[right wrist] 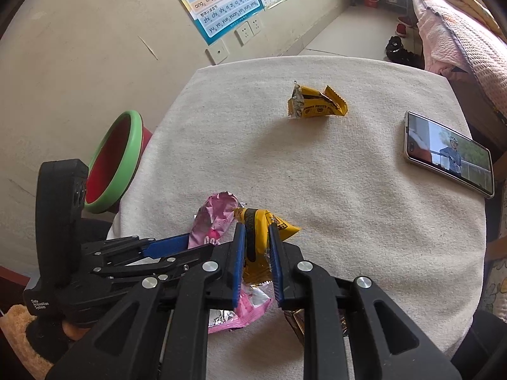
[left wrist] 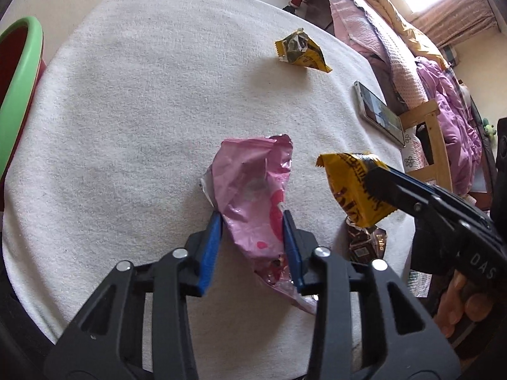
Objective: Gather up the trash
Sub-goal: 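Grasp the pink snack bag with the left tool while the right tool grasps a yellow wrapper, then carry the pink bag and yellow wrapper over the green bin with both tools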
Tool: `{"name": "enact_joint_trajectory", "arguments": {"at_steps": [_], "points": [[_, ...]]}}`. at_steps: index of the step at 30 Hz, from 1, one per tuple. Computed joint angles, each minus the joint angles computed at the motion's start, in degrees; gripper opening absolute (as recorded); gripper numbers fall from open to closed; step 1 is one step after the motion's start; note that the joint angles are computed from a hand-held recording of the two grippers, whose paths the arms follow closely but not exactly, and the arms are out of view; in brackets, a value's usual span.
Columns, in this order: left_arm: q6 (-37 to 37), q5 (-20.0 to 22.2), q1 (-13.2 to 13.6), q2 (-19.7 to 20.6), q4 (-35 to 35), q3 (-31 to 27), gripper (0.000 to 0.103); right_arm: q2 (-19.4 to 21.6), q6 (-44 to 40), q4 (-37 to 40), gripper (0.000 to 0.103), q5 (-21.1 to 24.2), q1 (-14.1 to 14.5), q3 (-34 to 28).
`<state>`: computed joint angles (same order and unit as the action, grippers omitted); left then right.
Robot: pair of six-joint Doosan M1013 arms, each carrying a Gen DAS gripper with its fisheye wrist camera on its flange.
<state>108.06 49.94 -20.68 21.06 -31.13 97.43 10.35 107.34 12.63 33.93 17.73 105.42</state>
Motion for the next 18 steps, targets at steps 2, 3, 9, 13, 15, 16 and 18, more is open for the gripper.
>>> {"name": "enact_joint_trajectory", "arguments": {"at_steps": [2, 3, 9, 13, 15, 16, 18], "points": [[0.0, -0.4, 0.1, -0.3, 0.0, 0.2, 0.027, 0.0, 0.1, 0.0, 0.017, -0.2, 0.0, 0.1], [-0.1, -1.0, 0.1, -0.6, 0.3, 0.3, 0.026, -0.1, 0.2, -0.1, 0.017, -0.2, 0.0, 0.1], [-1.2, -4.6, 0.8, -2.1, 1.7, 1.0, 0.026, -0.4, 0.8, -0.9, 0.017, -0.8, 0.2, 0.3], [-2.7, -6.9, 1.4, -3.0, 3.2, 1.4, 0.026, -0.3, 1.4, -1.7, 0.017, -0.8, 0.4, 0.2], [-3.6, -8.1, 1.6, -3.5, 4.3, 1.6, 0.026, -0.3, 1.7, -2.2, 0.017, -0.8, 0.6, 0.2], [-4.1, -8.8, 1.6, -3.7, 5.0, 1.7, 0.026, -0.3, 1.9, -2.6, 0.017, -0.8, 0.6, 0.1], [-4.7, -10.1, 1.6, -4.3, 6.0, 1.9, 0.026, -0.2, 3.5, -5.1, 0.017, -0.6, 1.1, -0.1]]}}
